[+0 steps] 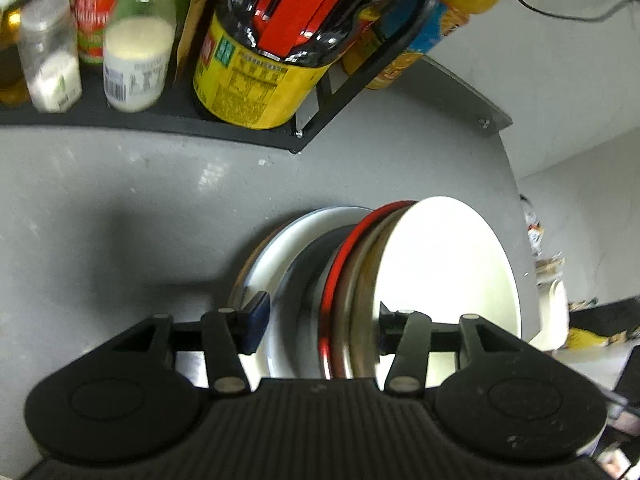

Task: Organize plates and bowls
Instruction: 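Lift the bowl stack and carry it over the plate stack, then lower the bowl stack onto the plates and open the right gripper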

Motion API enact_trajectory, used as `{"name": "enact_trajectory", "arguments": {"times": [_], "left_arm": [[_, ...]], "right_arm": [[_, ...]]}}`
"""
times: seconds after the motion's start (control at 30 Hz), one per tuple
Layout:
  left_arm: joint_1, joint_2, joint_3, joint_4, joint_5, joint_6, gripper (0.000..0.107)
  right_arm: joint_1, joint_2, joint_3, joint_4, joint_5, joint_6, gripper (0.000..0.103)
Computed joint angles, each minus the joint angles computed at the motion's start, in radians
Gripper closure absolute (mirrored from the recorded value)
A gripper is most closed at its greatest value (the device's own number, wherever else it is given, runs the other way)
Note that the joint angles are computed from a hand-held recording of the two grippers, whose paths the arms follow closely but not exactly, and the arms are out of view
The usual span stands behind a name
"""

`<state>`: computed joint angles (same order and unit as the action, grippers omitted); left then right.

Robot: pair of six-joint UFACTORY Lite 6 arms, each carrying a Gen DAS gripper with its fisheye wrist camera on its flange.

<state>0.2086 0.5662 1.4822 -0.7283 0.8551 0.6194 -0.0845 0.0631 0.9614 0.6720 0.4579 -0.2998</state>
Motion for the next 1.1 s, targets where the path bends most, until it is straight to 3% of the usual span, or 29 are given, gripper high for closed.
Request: {"name": "enact_trajectory", "arguments": {"times": [0.3,0.47,0.57,0.63,0.83,1.1], "left_arm": [[-0.008,-0.157,-0.091,0.071,-0.043,-0.016,0.051],[-0.008,-0.266,-0.136,0.145,-0.068,-0.067,0.039],[0.005,-0.356,-0.173,0.18,-0.041,-0.108,0.031],[0.01,-0.428,-0.214,0.204,-0.036,-0.116,0.03],[0.038,-0.639,-0.34,0.216,0.004,-0.121,0.03],[0.034,-0.87,-0.475,0.248,0.033,-0.155,0.03]], "right_arm": [[-0.042,-0.187,-0.103,-0.07,0.02,0.02,0.029],[-0.108,-0.297,-0.135,-0.071,0.079,-0.015,0.028],[-0.17,-0.376,-0.154,-0.035,0.137,-0.075,0.019],[-0.196,-0.428,-0.172,-0.042,0.153,-0.089,0.012],[-0.285,-0.587,-0.219,-0.072,0.259,-0.089,0.006],[-0.413,-0.773,-0.223,-0.094,0.447,-0.113,0.005]]}}
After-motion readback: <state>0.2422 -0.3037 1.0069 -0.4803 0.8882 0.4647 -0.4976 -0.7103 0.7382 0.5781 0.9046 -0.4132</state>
